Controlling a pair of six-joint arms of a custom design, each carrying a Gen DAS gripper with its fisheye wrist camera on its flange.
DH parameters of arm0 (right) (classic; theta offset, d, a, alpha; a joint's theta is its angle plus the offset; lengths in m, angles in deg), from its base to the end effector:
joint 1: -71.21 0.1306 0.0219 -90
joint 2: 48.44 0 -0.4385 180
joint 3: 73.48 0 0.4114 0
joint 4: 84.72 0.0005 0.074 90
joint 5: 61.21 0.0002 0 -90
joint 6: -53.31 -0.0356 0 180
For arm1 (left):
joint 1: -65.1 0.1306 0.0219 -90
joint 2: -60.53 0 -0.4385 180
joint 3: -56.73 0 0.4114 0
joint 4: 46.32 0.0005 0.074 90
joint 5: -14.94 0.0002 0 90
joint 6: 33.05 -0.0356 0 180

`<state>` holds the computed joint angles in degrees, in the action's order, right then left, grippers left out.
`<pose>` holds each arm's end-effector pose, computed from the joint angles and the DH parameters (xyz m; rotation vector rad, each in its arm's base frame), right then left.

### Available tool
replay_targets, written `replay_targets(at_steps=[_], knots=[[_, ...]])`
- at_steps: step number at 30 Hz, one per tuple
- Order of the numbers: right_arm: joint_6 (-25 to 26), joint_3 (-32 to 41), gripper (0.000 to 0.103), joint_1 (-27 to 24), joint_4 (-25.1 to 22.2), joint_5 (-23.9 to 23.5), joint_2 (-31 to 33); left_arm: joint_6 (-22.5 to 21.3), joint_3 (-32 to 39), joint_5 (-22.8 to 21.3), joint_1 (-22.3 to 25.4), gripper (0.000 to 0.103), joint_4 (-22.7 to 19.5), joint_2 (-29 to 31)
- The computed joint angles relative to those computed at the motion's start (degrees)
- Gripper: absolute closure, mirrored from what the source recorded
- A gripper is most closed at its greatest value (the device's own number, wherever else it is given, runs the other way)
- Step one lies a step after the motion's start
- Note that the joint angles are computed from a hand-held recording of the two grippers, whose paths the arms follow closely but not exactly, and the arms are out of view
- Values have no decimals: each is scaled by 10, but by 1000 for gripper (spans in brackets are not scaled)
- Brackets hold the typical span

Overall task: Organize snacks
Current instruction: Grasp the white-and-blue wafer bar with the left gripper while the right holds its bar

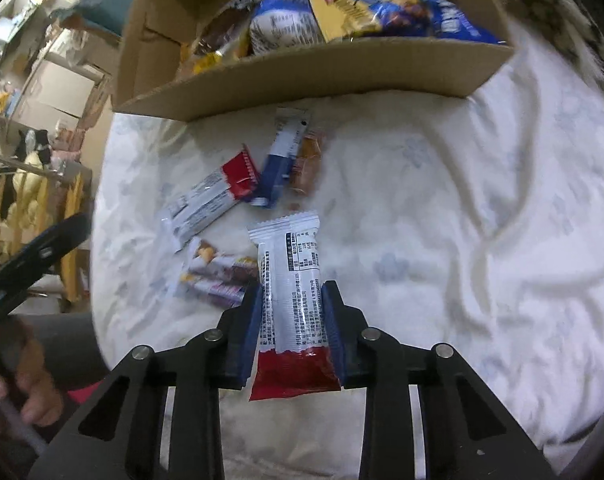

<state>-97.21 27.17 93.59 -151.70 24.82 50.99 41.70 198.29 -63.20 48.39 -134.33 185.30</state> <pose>0.5077 0.2112 0.4720 0.9051 2.6827 0.4760 0.6688 -0.2090 0.5065 0.8177 2.6806 -0.2969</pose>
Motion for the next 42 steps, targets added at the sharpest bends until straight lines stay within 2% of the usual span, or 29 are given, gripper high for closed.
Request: replay_targets(at_steps=[3,8,10,15,21,23,26,30,34,35,40,42], knots=[[-16,-7,71,8,2,22,-28,-4,-2,1,0,9,0,-1],[-78,-68,71,12,104,90,-95,-19,-10,4,-1,9,-15,-1],[-98,-77,71,11,120,103,-99,-31,-21,8,-3,9,-24,-3],[-108,-77,71,5,116,115,-95,-65,-61,14,-19,9,-58,-6],[-115,-80,71,-1,120,110,-94,-71,-134,-5,-53,9,-33,-31],[-115,-82,71,-1,122,109,-96,-74,-156,-30,-66,9,-13,-39],[-116,-86,71,-1,121,110,-100,-67,-166,-51,-75,9,-8,-37],[-115,-86,71,-2,120,106,-100,-74,-185,-70,-83,9,21,-42],[-109,-82,71,-1,115,104,-96,-69,-188,-68,-86,10,29,-43],[-108,-81,71,-1,114,104,-94,-69,-187,-65,-85,11,31,-43],[-106,-79,71,-2,110,105,-91,-73,-180,-69,-76,36,28,-42],[-105,-78,71,-1,109,107,-91,-80,-171,-65,-69,40,22,-40]])
